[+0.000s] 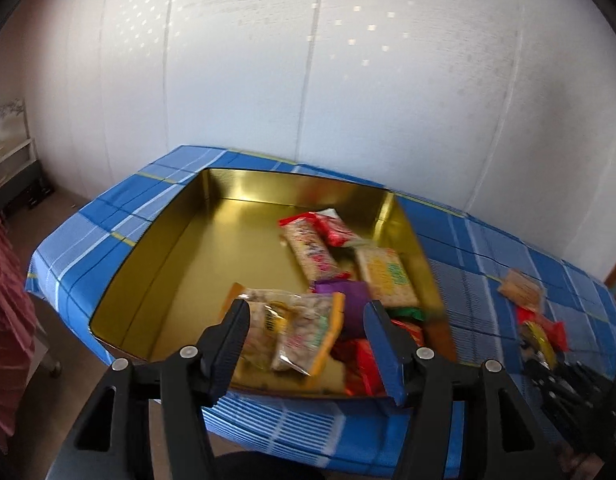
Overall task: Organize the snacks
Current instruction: 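Lower the clear bag into the tin tray and open the left gripper, then carry the yellow chip bag into the tin tray and open the right gripper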
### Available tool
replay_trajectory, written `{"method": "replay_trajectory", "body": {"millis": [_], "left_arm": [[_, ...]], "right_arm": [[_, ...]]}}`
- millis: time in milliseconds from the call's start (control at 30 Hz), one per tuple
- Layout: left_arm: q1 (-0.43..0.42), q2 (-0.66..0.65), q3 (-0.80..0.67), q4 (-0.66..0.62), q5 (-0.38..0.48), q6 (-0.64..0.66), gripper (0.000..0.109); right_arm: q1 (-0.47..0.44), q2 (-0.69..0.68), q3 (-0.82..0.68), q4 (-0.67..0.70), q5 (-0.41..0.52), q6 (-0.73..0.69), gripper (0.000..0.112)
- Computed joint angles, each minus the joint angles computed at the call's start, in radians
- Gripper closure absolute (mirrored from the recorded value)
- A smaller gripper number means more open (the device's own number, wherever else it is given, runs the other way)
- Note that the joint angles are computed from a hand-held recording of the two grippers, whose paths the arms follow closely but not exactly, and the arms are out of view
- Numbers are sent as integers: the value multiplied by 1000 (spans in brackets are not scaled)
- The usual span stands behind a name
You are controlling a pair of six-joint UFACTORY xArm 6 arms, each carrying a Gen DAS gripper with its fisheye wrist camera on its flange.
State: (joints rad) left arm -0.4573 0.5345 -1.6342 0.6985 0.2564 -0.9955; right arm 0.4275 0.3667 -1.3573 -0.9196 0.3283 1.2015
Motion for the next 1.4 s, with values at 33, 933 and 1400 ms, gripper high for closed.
{"method": "replay_trajectory", "body": {"millis": [33,933,1400], "left_arm": [[-3,-6,10,-11,-9,15,49],[-174,-43,174,-560,-191,723,49],[-176,55,128,-818,-151,812,56]], "right_arm": [[0,0,0,0,0,0,85],[0,0,-1,0,1,0,85],[8,13,-29,150,41,-135,85]]}}
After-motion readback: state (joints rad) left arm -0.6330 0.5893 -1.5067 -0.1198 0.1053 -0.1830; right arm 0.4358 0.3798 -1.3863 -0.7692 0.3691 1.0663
